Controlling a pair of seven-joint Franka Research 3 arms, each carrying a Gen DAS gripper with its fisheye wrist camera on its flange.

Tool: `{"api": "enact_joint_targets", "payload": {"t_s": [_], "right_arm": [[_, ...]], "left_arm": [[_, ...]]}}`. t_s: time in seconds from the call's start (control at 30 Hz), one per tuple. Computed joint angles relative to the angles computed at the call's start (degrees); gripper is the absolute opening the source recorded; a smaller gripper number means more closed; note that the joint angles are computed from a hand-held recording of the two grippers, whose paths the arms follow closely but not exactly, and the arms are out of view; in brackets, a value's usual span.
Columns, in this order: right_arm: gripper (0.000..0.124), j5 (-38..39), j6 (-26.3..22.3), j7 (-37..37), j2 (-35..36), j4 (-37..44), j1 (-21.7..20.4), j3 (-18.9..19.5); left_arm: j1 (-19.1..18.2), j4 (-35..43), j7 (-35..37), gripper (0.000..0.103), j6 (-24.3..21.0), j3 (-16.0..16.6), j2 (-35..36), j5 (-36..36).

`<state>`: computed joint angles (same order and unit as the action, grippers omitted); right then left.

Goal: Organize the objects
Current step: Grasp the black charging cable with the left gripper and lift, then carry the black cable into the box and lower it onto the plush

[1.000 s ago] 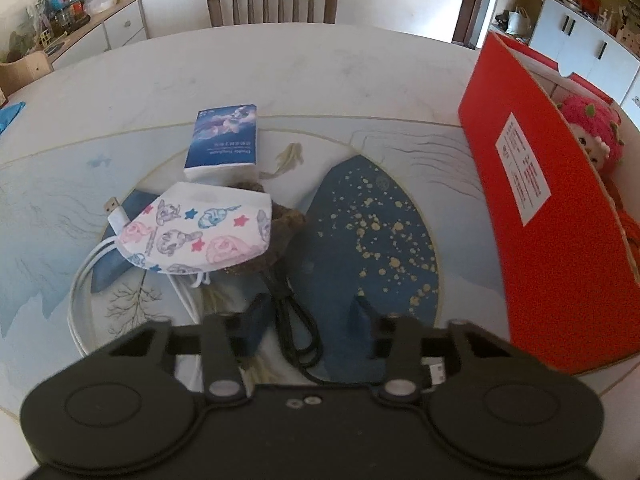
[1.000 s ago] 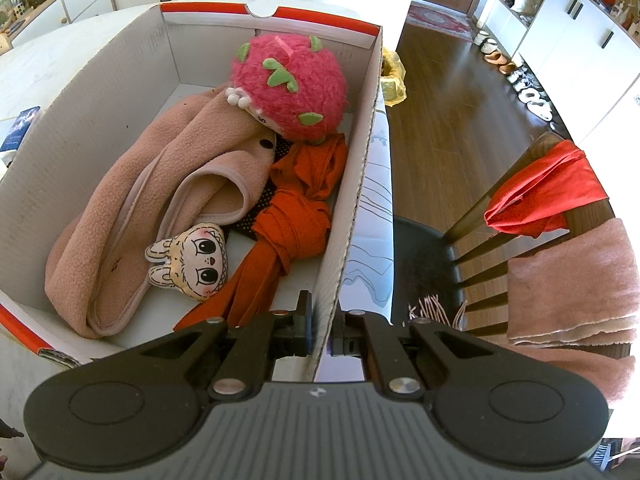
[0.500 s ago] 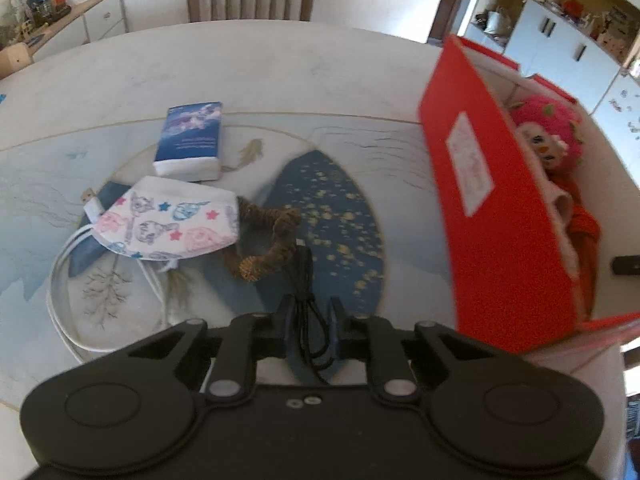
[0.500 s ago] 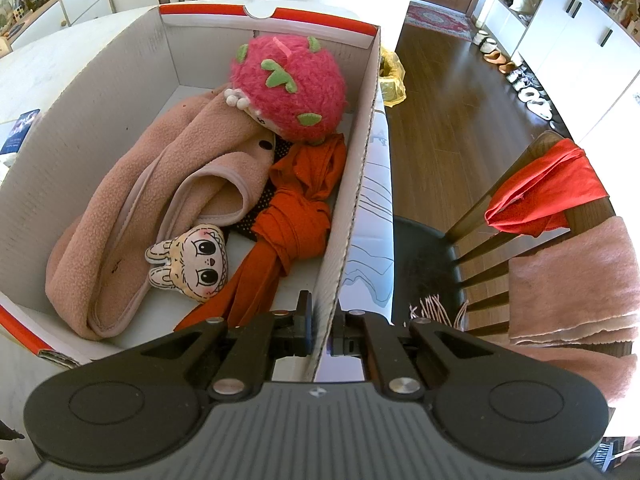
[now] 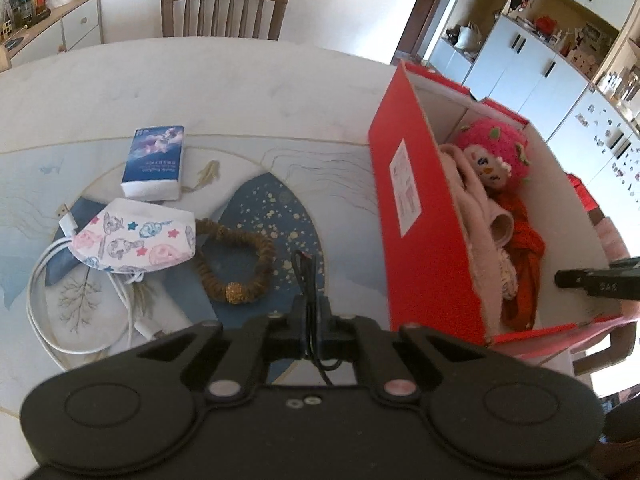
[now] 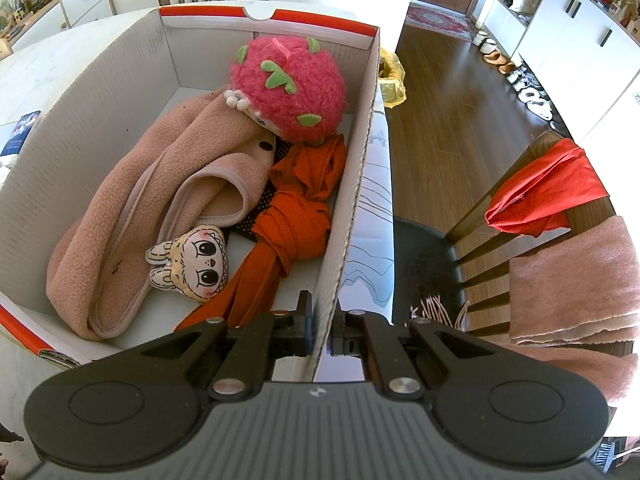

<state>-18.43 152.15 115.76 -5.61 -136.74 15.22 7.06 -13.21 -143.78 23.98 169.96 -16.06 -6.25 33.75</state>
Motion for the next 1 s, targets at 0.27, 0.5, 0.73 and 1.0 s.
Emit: {"api": "enact_joint_targets", "payload": {"t_s": [0.27, 0.5, 0.73, 1.0], "right_arm": [[0.006, -0.62, -0.21, 0.42, 0.42, 0.59, 0.22, 0.04], [0.006, -0.98, -0.22, 0.63, 0.61, 0.80, 0.38, -0.05], [0.006, -0.89, -0.17, 0.61, 0.58, 0.73, 0.45, -0.13], [0.006, -0.71, -0.01, 0.13, 0.53, 0.64, 0.43, -0.17]], "left_arm": [[-1.08, -0.86, 6.68, 0.002, 2.71, 1.09, -5.07, -5.07], [1.88, 2.52, 10.38, 0.002, 4.40, -0.79, -7.63, -3.29], [-0.74, 8.66, 17.17, 0.002, 5.94, -0.30, -1.80, -5.94], [-6.11, 16.24, 32.93, 0.002, 6.04, 0.26, 8.39, -18.95]]}}
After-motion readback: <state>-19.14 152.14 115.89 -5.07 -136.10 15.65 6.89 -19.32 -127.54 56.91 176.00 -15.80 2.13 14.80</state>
